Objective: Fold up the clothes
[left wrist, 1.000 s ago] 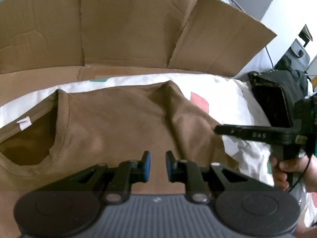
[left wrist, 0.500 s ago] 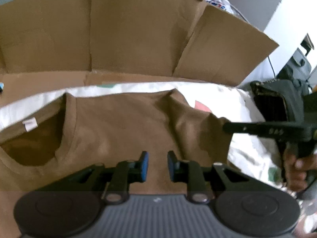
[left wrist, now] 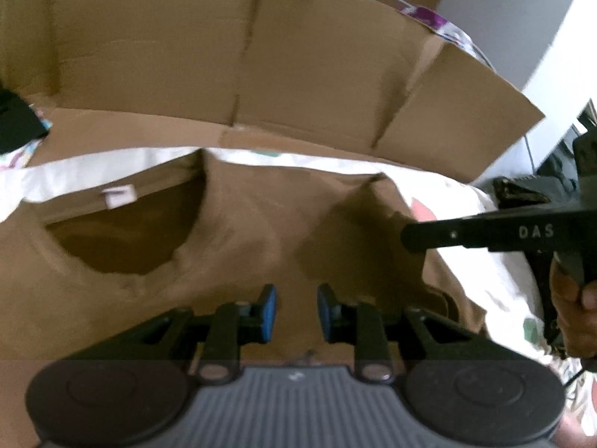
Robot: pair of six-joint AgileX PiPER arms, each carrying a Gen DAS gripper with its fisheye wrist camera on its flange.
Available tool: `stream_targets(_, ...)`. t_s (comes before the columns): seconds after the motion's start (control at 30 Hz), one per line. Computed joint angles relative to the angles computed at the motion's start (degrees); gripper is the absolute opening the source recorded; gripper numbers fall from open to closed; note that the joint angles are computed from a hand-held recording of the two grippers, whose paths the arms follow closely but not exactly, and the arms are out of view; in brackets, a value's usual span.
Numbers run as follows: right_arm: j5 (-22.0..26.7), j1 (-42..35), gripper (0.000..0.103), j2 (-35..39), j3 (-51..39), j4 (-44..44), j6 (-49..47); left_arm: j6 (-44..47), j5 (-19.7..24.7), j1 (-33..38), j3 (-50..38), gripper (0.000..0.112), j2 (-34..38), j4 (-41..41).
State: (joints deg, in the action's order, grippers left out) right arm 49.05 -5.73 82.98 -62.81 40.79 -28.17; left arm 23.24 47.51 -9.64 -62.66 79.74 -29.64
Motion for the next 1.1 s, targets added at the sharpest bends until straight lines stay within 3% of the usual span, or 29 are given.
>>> stream_targets(0.2,-3.2,4.4,0.009,0.2,0.4,2.8,0.7,1.5,-2.8,5.2,5.2,0.029,-1.8,-5.4)
stream_targets(0.33,-2.8,3.5,0.027,-1.9,1.8,1.4,0.6,2.2,-4.1,5.2,5.8,0.030,-1.3,-6.8)
stream_targets(0.57,-6.0,-1.4,0.028,-2.8,4.5,-3.3,-0.4,8.6,-6.0,2.9,3.9,0.040,2.7,-12.4)
stream_targets(0.87,-5.9,-7.7,0.028,-0.8,4.9,-8.1,-3.6,13.9,-10.4,-0.7,3.1,0.036,10.4,-19.5)
stream_targets(1.1,-2.4,-11.9,0.029,0.0,2.8,-7.5,-7.4,12.3,-5.3,3.4,2.2,0.034,12.3,-23.6)
